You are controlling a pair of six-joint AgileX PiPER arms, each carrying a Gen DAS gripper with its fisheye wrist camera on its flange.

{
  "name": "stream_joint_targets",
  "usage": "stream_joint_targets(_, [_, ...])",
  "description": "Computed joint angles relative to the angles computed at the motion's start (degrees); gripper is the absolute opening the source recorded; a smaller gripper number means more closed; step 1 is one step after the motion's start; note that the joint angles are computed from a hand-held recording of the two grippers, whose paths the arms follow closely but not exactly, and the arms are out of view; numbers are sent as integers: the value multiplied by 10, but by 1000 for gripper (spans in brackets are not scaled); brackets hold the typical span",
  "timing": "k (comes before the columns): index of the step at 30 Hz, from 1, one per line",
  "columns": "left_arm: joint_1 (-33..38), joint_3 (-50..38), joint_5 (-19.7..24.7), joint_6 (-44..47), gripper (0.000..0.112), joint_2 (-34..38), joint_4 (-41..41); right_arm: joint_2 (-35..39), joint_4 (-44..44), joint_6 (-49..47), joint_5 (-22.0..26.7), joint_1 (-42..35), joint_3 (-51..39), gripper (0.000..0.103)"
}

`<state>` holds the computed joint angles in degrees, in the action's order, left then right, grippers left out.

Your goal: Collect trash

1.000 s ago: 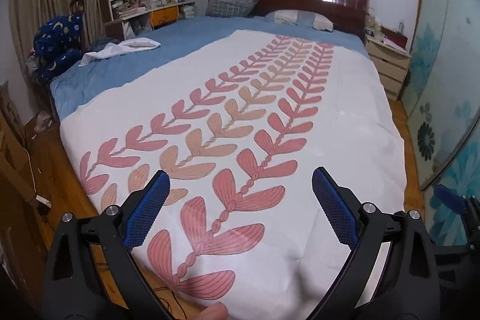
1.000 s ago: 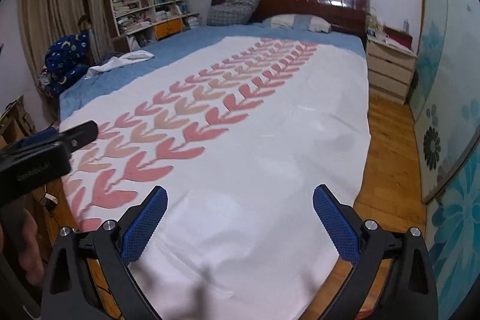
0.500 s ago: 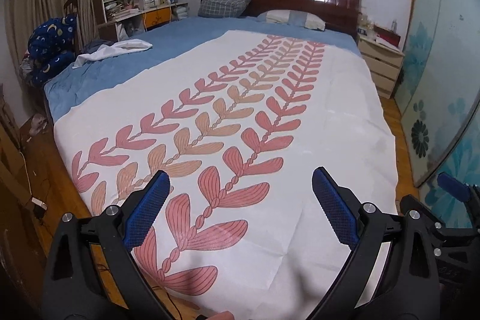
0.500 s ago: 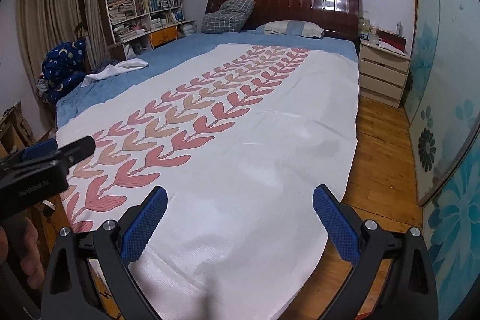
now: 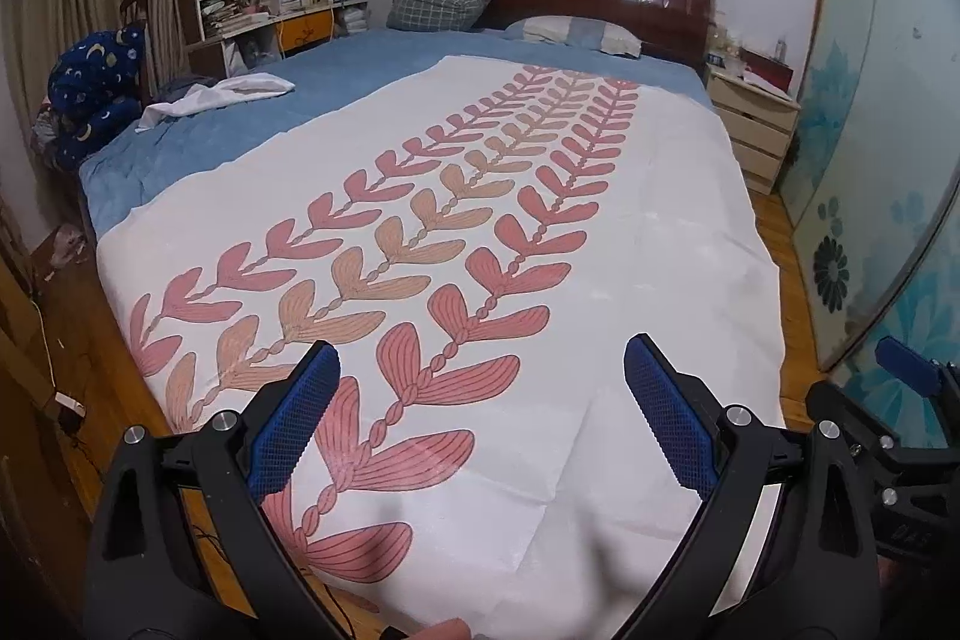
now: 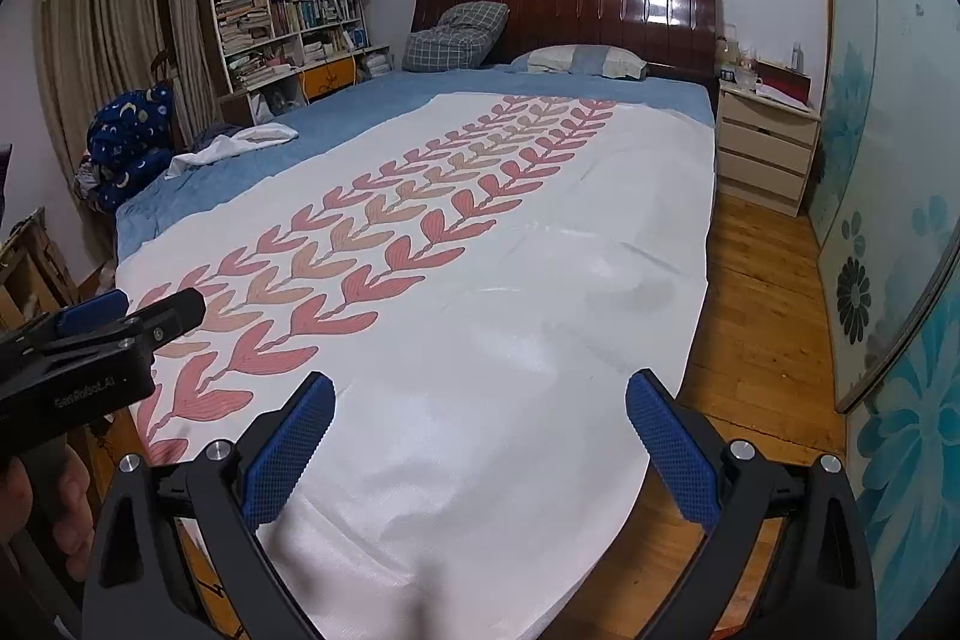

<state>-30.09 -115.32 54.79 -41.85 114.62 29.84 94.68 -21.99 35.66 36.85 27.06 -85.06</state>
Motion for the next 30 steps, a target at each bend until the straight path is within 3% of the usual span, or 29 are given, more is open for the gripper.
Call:
stream_joint_targets(14, [-5,-2,-2,1,95,5,4,9,8,-9,10,1,-18,96])
stream_joint_targets(24, [-6,-22,22,-2,95,17,9,10,2,-6,16,7,-23,96])
stream_joint_targets(28, [-4,30,-28,-26,95,-12,17,10,-1,-2,15,7,-22,96])
stream_joint_targets(30, [-6,23,-20,-23,95,-8,21,11,7,-7,17,5,-25,96])
